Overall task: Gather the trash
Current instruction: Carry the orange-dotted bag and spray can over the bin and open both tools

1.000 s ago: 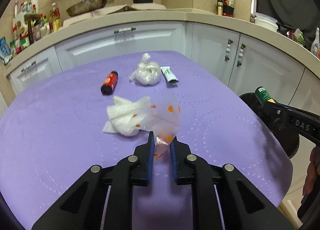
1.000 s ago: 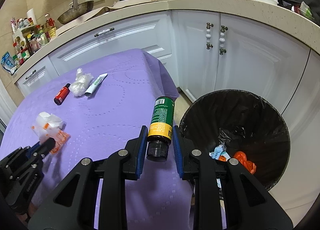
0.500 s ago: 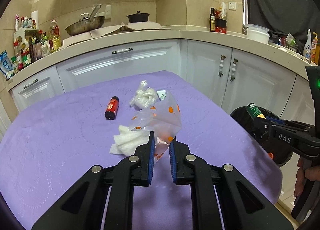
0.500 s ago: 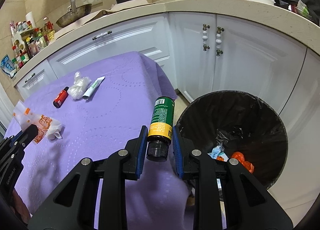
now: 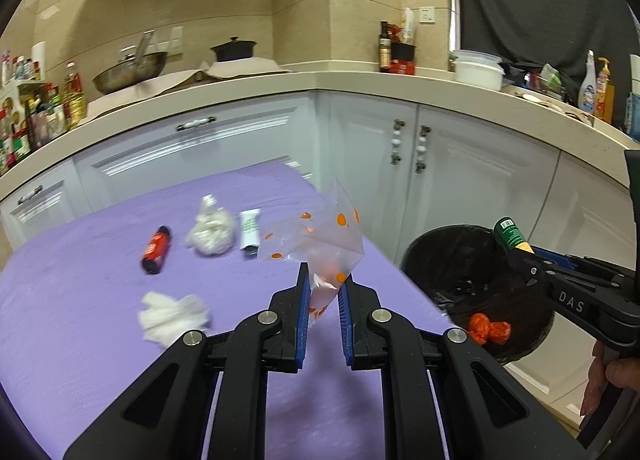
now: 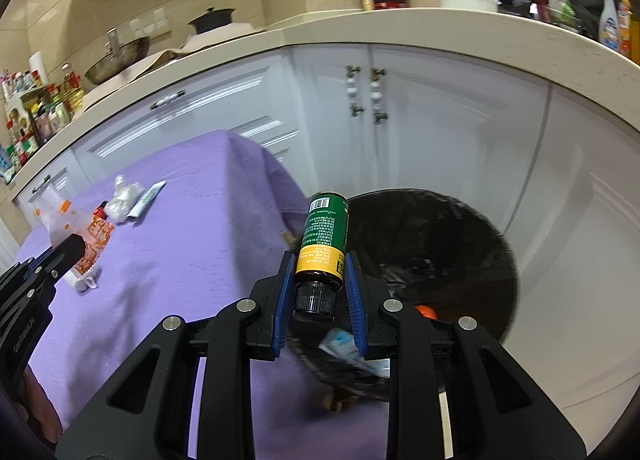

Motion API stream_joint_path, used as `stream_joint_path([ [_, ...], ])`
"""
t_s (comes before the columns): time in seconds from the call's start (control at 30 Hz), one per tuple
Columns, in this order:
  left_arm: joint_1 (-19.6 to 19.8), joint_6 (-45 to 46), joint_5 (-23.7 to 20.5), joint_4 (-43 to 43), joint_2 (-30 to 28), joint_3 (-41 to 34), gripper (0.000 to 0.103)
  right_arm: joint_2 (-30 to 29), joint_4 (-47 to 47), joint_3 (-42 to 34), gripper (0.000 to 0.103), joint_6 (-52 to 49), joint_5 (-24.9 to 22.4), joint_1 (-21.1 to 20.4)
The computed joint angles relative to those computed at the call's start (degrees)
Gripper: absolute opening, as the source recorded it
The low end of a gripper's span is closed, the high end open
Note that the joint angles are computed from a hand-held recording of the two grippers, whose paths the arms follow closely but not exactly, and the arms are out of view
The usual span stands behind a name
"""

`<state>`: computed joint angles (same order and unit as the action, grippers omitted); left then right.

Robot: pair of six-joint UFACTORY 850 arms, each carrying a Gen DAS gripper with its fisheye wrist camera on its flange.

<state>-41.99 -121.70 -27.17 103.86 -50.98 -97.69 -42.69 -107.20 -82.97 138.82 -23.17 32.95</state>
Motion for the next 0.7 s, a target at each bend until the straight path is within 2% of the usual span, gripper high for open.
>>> stream_joint_path([
  [0.13,-0.45,5.01,2.61,-3.64,-3.2,-5.6,0.014,1.57,-1.79,2.88,0.024,2.57,-2.35,-0.86],
  [0.3,-1.16,16.28,6.19,-13.01,-8.74,-15.4,0.014,2.34,-3.13,4.86,0.024,5.24,-3.57,-2.18],
  [0.53,-2.1,41.17,6.83,-34.99,-18.05,-31.36,0.015,2.07,-4.38,5.85,0.024,7.63,-3.95,-4.02],
  [0.7,-2.32,63.65,3.32,-55.87,-26.85,-47.02,0.019,1.06,-4.54,5.37,0.025,8.05,-4.03,-5.25],
])
